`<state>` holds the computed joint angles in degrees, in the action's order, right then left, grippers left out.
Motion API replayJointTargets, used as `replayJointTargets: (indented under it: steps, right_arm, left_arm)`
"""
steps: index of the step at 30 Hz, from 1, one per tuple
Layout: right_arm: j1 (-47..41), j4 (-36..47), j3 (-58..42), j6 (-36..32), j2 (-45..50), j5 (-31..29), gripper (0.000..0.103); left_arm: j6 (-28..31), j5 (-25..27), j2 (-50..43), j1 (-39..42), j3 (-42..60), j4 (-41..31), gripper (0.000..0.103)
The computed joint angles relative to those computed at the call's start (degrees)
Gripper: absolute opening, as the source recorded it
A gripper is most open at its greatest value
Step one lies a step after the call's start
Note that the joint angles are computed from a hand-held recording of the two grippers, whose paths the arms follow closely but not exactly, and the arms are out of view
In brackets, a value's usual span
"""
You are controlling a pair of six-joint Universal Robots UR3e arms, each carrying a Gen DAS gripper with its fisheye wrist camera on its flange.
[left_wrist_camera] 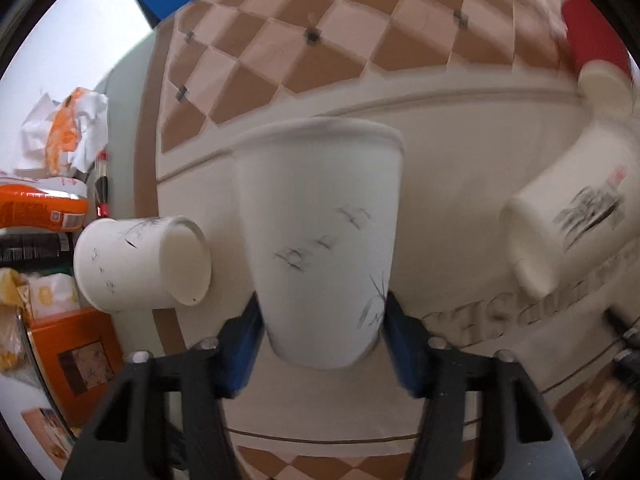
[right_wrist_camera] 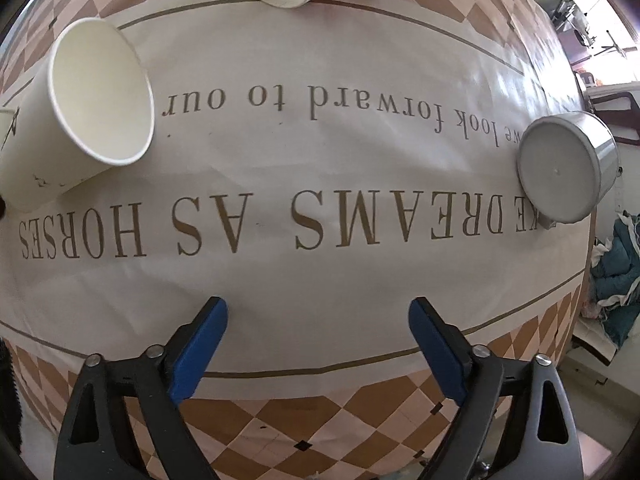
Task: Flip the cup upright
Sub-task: 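Reach the left gripper to the white bird-print cup and grasp it, then lift the bird-print cup with the left gripper and carry it toward the right gripper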
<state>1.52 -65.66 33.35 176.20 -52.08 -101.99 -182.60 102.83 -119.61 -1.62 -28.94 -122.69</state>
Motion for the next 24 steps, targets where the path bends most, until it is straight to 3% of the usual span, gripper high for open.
replayJointTargets:
  steps: [3,6,11,16,21,24]
  right_arm:
    - [-4.7,2.8,0.6,1.3,-0.7,3.6,0.101]
    - [-7.6,4.1,-0.6,-0.3,1.4,6.2,0.103]
    - [-8.3,3.4,-1.5,-2.4,3.6,5.5,0.103]
    - [-8.3,6.0,-5.6,-0.2,5.2,5.2,0.103]
    - [-6.7,9.3,-10.2,0.5,6.0,3.3,0.099]
    - [-5.7,7.6,-5.8,0.3,3.0,2.3,0.099]
  left_arm:
    - [-2.7,-8.5,6.6,6.2,-11.6,7.8,0.052]
    - [-3.2,-11.8,8.3,8.4,-15.4,11.2,0.052]
    - [-2.0,-11.9,7.4,7.4,-14.8,11.1,0.051]
    - [-1.6,-11.5,9.6,7.4,-17.6,12.6,0.051]
    - [-1.4,-8.4,13.6,6.8,-18.9,12.4,0.051]
    - [-1.1,-7.4,16.7,7.1,-20.2,12.2,0.051]
